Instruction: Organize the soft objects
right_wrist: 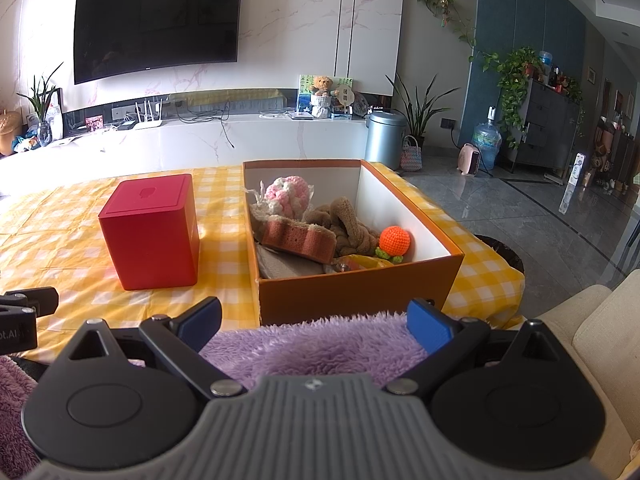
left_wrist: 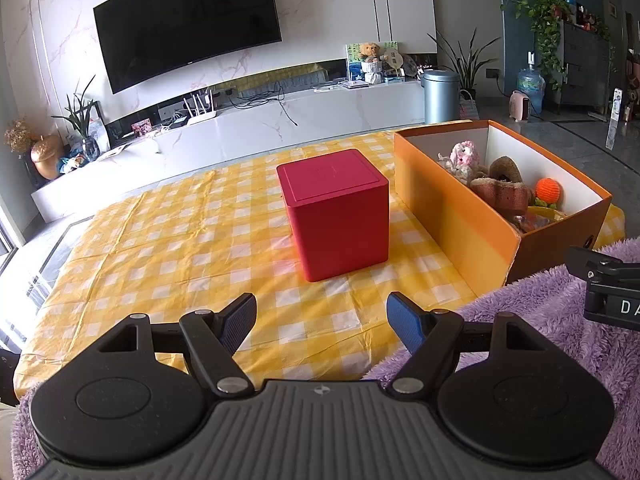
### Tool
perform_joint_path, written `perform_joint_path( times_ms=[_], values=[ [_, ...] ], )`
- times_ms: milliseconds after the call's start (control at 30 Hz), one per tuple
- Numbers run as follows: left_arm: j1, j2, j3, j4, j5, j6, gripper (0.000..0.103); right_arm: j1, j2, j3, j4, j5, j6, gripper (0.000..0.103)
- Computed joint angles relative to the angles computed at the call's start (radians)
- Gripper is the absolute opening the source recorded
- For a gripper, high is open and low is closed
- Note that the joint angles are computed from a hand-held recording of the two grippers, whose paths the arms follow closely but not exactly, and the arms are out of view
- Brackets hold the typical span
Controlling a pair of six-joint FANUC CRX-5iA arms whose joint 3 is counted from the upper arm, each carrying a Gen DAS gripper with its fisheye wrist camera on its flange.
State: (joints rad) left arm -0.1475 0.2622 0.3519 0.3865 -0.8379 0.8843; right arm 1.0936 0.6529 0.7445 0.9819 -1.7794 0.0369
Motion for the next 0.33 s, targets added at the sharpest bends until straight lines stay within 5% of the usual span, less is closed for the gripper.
perform_joint_path(
  times_ms=[333],
  values=[
    [0.003, -0.002, 0.000, 0.003, 0.003, 0.001, 0.087, 0.000, 0.000, -0.001, 0.000, 0.000, 0.000, 0.097]
  ],
)
